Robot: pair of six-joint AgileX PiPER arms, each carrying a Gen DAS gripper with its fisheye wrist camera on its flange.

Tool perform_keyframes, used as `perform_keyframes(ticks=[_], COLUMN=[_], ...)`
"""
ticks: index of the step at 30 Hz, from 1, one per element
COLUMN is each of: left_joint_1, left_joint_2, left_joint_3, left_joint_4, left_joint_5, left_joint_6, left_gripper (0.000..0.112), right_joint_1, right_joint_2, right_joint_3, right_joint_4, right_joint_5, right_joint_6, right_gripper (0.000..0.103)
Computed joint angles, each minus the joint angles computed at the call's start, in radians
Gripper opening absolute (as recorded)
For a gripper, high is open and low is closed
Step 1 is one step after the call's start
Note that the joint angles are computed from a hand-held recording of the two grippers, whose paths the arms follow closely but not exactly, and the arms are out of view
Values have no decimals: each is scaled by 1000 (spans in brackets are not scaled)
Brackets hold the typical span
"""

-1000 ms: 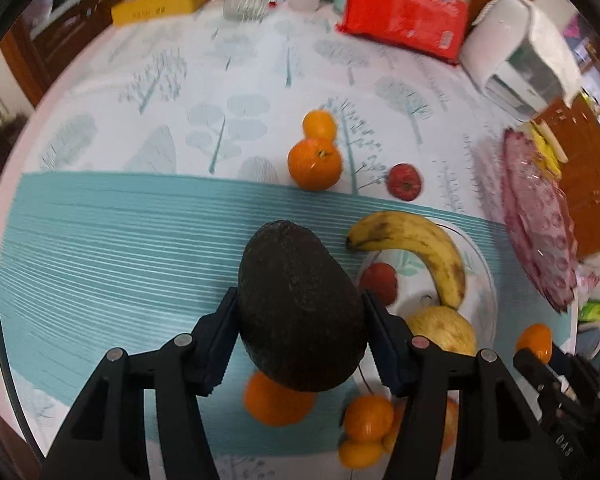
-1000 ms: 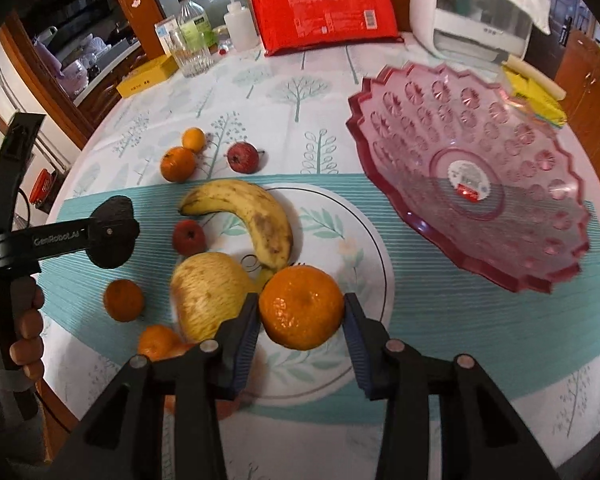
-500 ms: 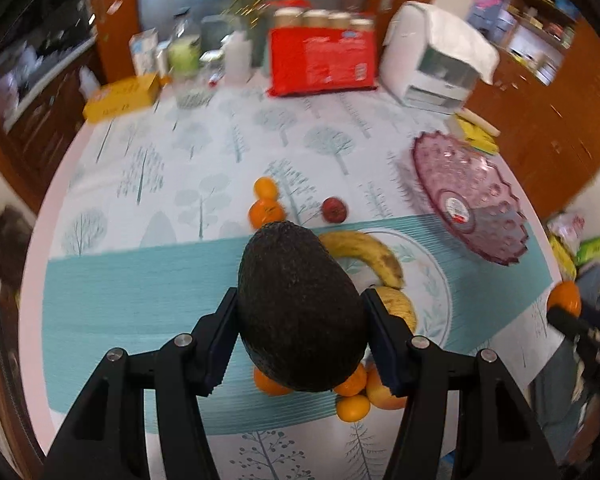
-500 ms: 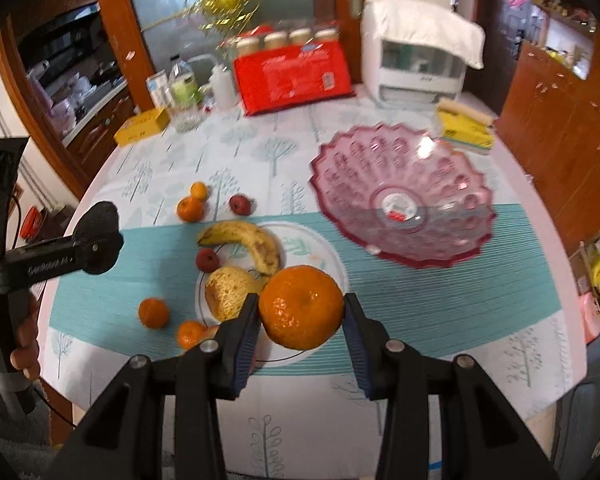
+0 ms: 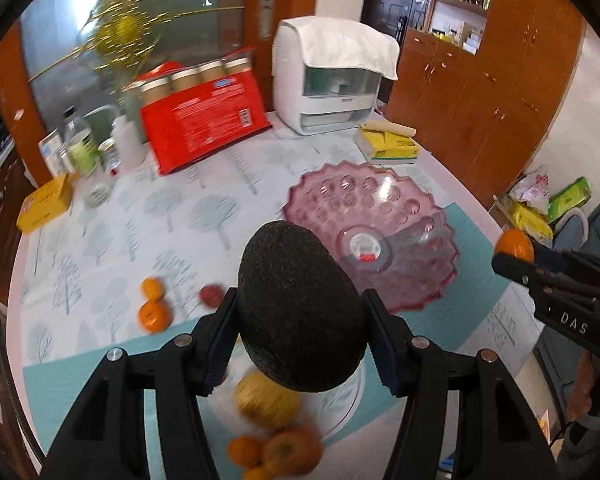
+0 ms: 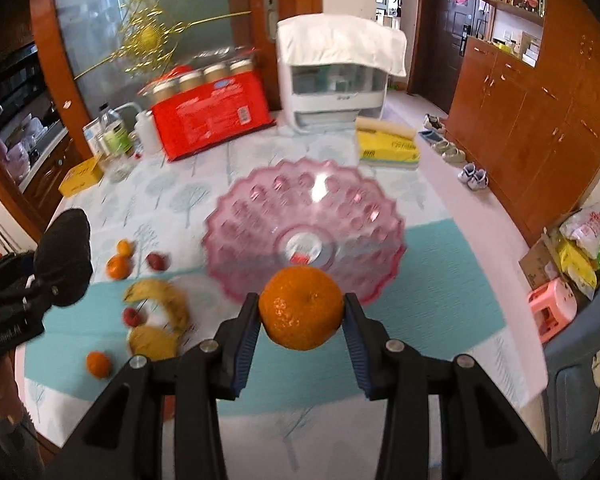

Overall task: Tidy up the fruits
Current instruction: 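Carry the avocado in the left gripper and mandarin in the right over the pink bowl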

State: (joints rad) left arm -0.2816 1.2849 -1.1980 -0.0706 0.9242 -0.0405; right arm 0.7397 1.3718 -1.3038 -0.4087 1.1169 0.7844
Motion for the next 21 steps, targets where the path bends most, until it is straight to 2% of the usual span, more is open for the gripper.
perform_keyframes(ticks=[2, 8, 14, 21], left_joint_1=[-88, -209, -260, -283], left_joint_2=[113, 449, 635, 773], left_joint_3=[-77, -296, -404, -508], left_joint_4=[73, 194, 283, 324], left_joint_5=[-18, 4, 47, 112], left_joint_6=[-111, -323, -428, -444], left_gripper=[58, 58, 58, 58], right_joint_1=[-120, -361, -449, -477], right_joint_2=[25, 186, 339, 462], right_joint_3=[-18, -60, -66, -86], right_joint_4=[69, 302, 440, 482], right_joint_5=[-68, -196, -230, -254], right_joint_6=[-139, -513, -740, -849], right_gripper=[41, 42, 42, 42])
